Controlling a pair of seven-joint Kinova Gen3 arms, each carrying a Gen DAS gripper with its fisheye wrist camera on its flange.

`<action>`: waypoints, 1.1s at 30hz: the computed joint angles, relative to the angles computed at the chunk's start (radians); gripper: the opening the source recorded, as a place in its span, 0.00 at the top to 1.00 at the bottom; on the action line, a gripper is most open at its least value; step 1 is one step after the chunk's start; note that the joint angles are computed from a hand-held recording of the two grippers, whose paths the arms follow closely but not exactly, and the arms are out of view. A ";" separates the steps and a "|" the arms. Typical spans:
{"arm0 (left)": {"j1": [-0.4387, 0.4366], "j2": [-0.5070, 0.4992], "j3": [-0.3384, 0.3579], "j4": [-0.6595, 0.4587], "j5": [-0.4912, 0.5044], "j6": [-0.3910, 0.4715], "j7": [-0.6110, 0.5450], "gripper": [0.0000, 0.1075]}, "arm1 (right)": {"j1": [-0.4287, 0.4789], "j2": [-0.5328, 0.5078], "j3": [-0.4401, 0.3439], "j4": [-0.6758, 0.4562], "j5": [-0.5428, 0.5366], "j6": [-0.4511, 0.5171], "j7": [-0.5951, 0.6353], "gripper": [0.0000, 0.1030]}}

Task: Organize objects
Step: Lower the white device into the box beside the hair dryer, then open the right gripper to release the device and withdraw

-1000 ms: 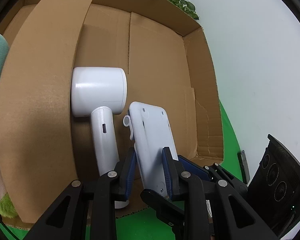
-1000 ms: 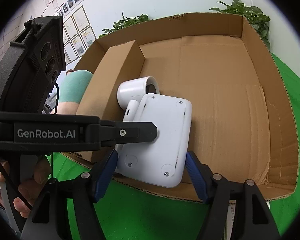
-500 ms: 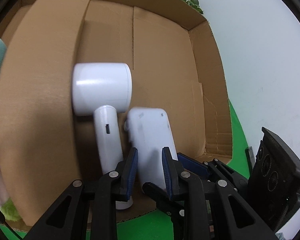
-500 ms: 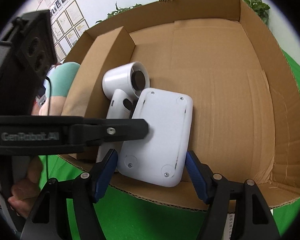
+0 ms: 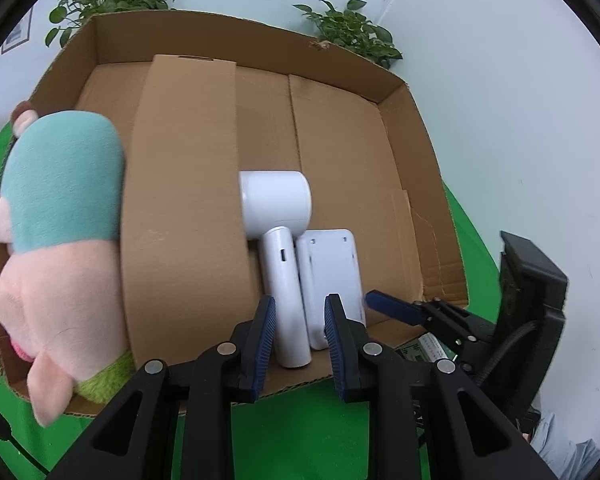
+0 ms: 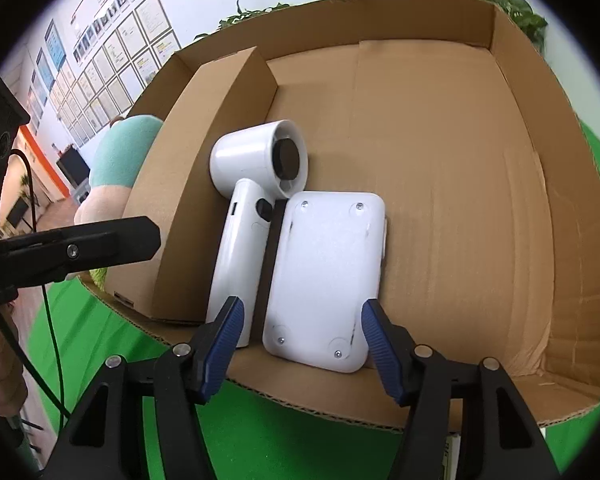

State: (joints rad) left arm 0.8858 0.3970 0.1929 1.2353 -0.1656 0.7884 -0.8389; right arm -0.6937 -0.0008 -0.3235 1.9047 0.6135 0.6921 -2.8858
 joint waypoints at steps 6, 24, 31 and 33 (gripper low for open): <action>-0.008 -0.052 -0.011 0.076 -0.018 -0.039 0.036 0.78 | -0.082 0.069 -0.017 -0.099 0.113 0.161 -0.003 0.42; -0.048 -0.122 0.021 0.183 -0.040 -0.115 0.056 0.78 | -0.162 0.096 0.047 -0.135 0.075 0.169 0.038 0.60; 0.038 -0.117 -0.011 0.176 -0.213 -0.086 0.186 0.60 | -0.094 0.061 0.046 -0.127 0.046 0.239 0.048 0.60; 0.130 -0.117 -0.087 0.176 -0.294 -0.080 0.244 0.43 | -0.053 0.069 0.051 -0.129 -0.014 0.240 0.079 0.56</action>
